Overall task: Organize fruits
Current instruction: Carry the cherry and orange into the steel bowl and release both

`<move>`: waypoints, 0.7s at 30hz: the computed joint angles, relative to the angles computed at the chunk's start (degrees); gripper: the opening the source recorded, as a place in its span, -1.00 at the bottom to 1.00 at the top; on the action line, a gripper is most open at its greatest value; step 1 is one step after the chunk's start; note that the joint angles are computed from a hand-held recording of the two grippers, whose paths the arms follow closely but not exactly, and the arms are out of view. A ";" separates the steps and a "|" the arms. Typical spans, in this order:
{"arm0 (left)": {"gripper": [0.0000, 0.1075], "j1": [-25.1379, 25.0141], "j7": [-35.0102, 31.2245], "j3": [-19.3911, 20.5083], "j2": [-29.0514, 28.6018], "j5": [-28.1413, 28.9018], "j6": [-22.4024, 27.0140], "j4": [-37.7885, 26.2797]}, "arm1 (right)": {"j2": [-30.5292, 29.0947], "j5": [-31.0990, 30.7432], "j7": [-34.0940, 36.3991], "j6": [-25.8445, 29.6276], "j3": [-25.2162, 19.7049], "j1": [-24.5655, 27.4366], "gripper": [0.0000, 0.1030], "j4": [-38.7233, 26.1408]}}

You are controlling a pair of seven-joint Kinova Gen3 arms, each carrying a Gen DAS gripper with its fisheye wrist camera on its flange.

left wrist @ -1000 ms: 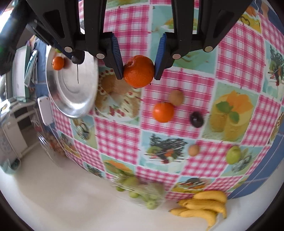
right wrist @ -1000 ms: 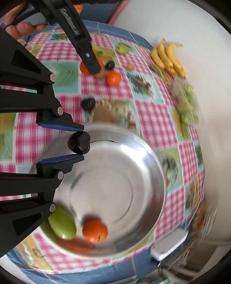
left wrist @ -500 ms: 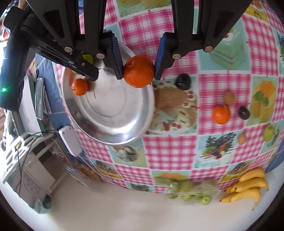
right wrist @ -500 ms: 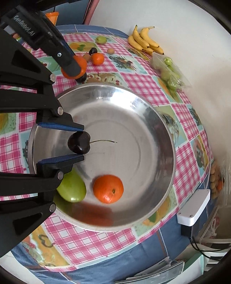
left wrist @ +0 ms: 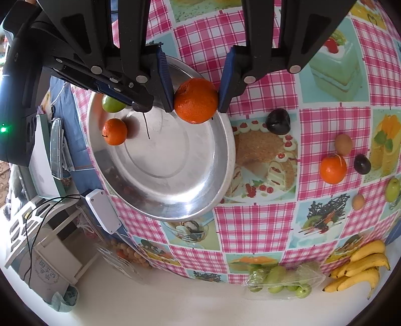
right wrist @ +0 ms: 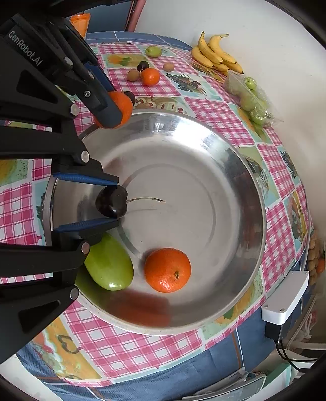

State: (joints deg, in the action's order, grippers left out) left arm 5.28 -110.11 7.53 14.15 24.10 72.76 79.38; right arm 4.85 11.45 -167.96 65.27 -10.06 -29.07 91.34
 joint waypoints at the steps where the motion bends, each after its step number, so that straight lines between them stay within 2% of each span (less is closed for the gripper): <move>1: -0.28 0.06 0.07 -0.02 -0.03 -0.14 -0.01 0.01 | -0.04 -0.01 -0.02 0.11 -0.01 -0.01 -0.46 0.02; 12: -0.11 -1.06 -0.07 -0.28 0.19 1.35 0.02 -0.40 | -0.23 -0.08 -0.04 -1.16 0.07 0.27 -0.46 0.59; 18: -0.01 -1.18 2.46 -1.17 -0.38 -0.49 -1.24 -0.50 | -0.34 1.17 -0.86 -1.26 -0.11 -0.09 -0.41 0.50; 21: 0.08 -0.93 5.09 -1.78 -0.50 -2.92 -1.85 -0.85 | -0.39 2.07 -1.26 -1.23 -0.15 -0.23 -0.21 0.40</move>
